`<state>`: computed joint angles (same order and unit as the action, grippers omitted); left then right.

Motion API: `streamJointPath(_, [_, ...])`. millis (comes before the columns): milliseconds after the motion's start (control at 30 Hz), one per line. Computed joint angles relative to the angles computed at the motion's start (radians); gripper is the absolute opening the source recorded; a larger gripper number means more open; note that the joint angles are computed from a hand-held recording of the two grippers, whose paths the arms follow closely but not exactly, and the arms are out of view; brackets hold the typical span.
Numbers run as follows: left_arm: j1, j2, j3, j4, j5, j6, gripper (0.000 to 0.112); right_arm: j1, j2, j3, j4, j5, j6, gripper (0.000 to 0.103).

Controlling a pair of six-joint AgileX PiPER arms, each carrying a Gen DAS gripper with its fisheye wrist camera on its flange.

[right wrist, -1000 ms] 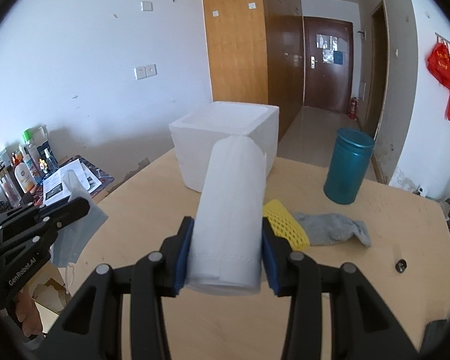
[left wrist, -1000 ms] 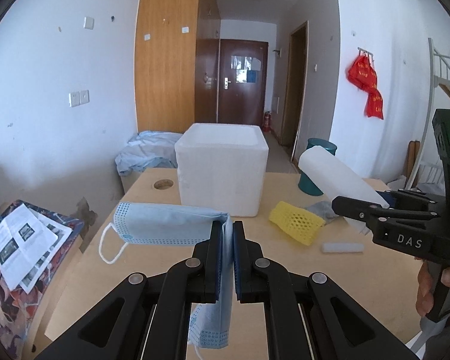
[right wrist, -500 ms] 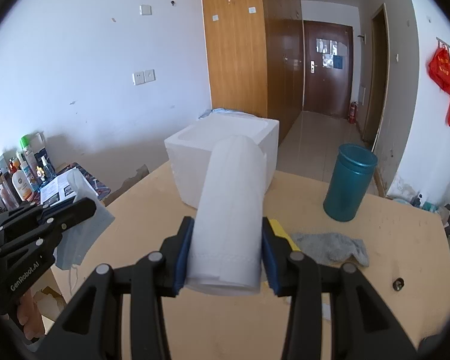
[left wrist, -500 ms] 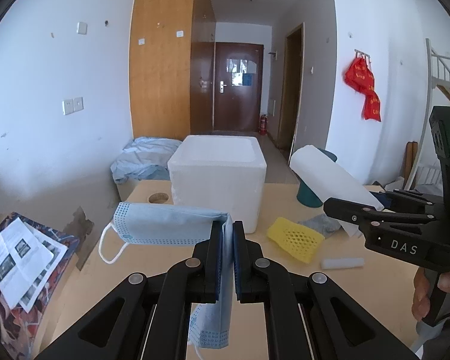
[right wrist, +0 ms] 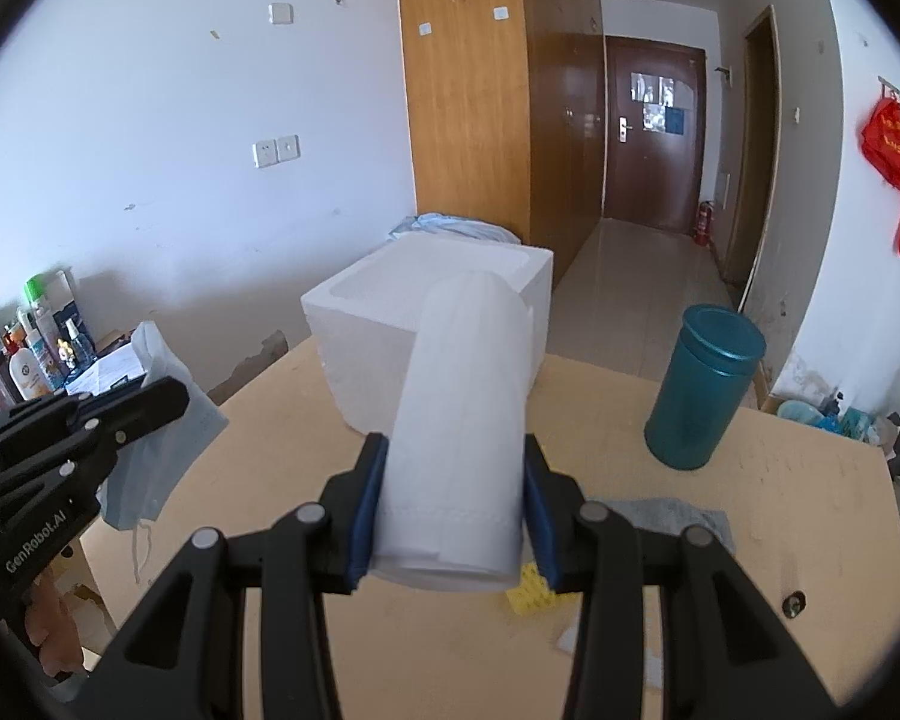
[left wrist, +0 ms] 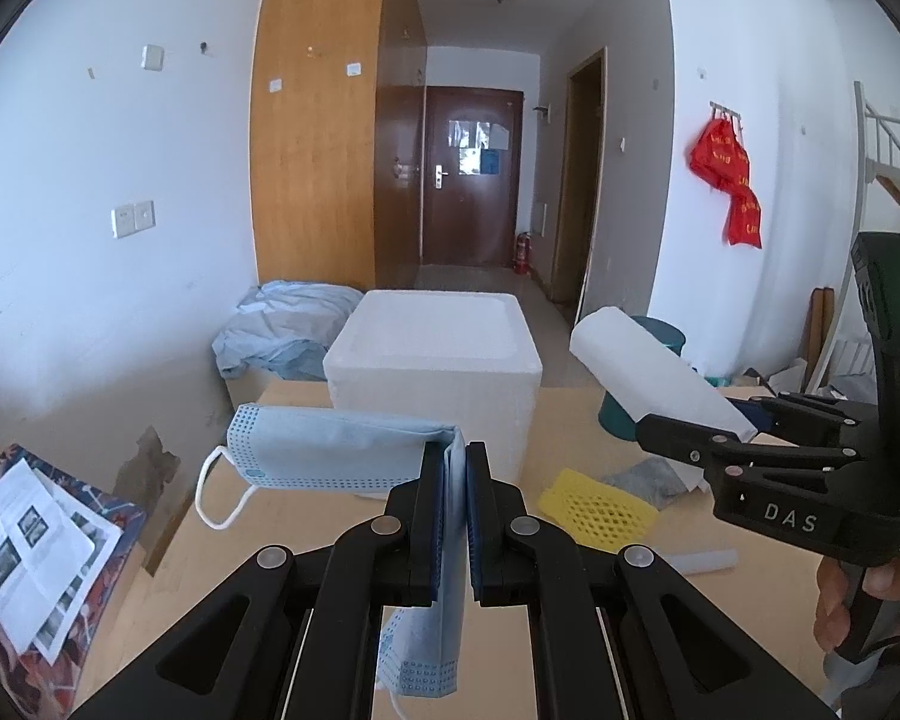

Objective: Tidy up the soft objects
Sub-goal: 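Carry the mask with the left gripper over the white foam box while the right gripper carries the roll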

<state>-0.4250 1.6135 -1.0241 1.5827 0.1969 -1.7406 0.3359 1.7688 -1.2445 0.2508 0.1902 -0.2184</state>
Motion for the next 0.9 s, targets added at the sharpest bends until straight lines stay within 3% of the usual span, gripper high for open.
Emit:
streamJointPath(300, [0.053, 0.093, -0.126, -0.389, -0.071, 0.424, 0.007, -0.022, 0.058, -0.105, 0.036, 0.055, -0.054, 0.047])
streamJointPath(400, [0.058, 0.111, -0.152, -0.452, -0.075, 0.497, 0.007, -0.022, 0.075, -0.139, -0.003, 0.067, -0.025, 0.047])
streamJointPath(500, [0.061, 0.119, -0.16, -0.422, -0.079, 0.475, 0.007, -0.02, 0.095, -0.174, 0.004, 0.084, -0.037, 0.047])
streamJointPath(667, [0.068, 0.142, -0.205, -0.548, -0.075, 0.613, 0.007, -0.021, 0.136, -0.233, 0.011, 0.111, -0.048, 0.047])
streamJointPath(833, [0.072, 0.166, -0.245, -0.586, -0.074, 0.671, 0.007, -0.02, 0.161, -0.274, 0.011, 0.128, -0.055, 0.047])
streamJointPath(900, [0.08, 0.173, -0.256, -0.677, -0.082, 0.764, 0.007, -0.022, 0.173, -0.295, 0.023, 0.14, -0.067, 0.047])
